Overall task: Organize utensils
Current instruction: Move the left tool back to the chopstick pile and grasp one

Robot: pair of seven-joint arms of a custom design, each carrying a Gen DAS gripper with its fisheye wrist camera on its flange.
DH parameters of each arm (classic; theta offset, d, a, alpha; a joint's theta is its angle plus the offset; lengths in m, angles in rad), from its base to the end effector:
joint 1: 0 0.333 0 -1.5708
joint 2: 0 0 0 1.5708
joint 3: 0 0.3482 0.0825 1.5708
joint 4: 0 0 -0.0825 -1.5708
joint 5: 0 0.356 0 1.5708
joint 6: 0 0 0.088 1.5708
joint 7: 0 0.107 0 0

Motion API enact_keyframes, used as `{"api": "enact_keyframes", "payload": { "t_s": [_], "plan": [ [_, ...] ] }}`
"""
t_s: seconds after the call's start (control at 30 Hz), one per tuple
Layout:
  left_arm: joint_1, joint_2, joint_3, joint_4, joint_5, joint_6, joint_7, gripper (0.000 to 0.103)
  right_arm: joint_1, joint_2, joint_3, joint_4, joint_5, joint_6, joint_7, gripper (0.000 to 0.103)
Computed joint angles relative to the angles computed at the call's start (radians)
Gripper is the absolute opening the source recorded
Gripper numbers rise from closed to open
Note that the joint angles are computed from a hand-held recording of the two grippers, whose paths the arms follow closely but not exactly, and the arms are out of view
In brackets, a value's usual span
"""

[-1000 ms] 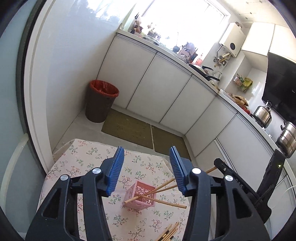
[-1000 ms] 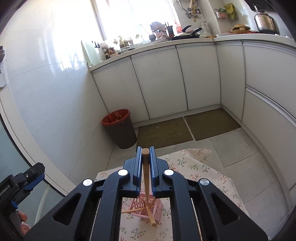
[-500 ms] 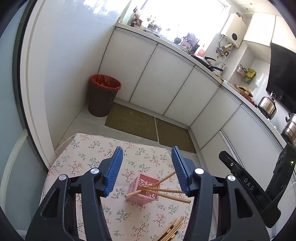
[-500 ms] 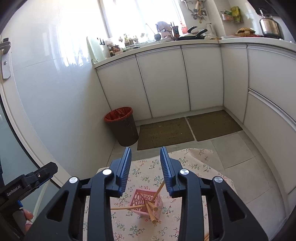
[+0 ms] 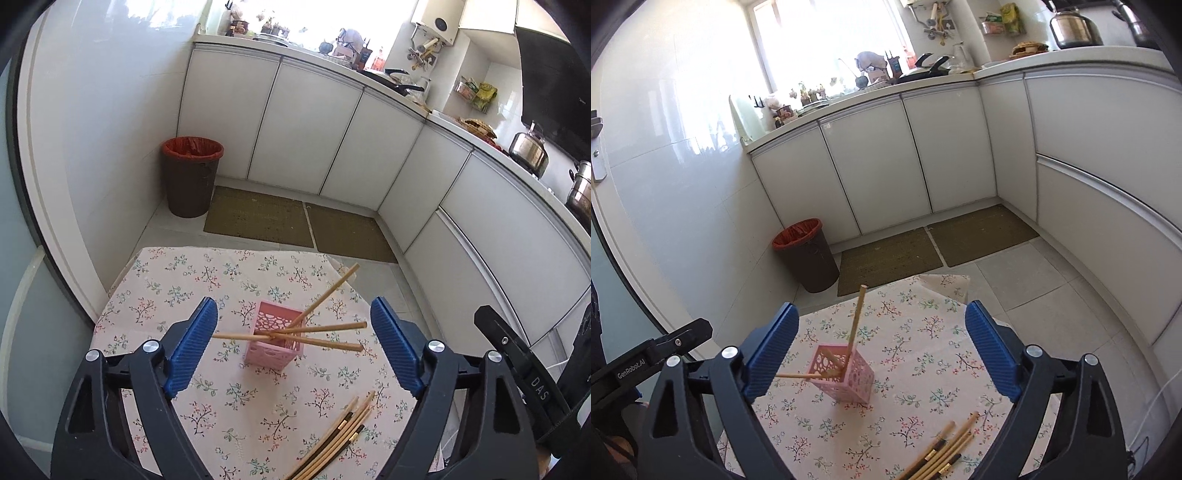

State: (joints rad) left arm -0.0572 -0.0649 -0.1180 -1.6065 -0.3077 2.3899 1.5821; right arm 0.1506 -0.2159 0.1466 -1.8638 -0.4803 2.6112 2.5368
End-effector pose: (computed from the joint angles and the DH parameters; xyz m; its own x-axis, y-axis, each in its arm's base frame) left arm 0.5424 -0.1020 0.7741 -0.1826 -0.9403 0.2873 -0.6880 -0.0865 -0.7205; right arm 0.4777 0.1688 0.7527 -0.1810 -0.9346 -0.3063 -0.4747 0.3557 -0.8051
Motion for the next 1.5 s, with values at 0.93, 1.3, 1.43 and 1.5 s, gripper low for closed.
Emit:
{"api": "enact_keyframes", "payload": {
  "t_s": [0.93,1.3,1.43,1.5],
  "plan": [
    [-0.202,0.213,-0.121,0.054,0.313,-0.337,-0.010,0.096,-0.074,-0.404,-0.069,-0.630,0.309,-0.143,-0.177,0.096],
    [-0.228,0.444,-0.106,0.248,0.314,-0.493,-0.055,0.045,-0.076,-0.373,-0.105,-0.640,0.433,-0.148,-0.242,0.096],
    [-0.232,0.459,-0.106,0.256,0.322,-0.480,-0.034,0.030,-0.076,-0.360,-0.104,-0.635,0.450,-0.147,-0.251,0.096],
    [-0.233,0.466,-0.107,0.258,0.322,-0.482,-0.025,0.027,-0.077,-0.355,-0.101,-0.631,0.453,-0.146,-0.252,0.096]
  ]
}}
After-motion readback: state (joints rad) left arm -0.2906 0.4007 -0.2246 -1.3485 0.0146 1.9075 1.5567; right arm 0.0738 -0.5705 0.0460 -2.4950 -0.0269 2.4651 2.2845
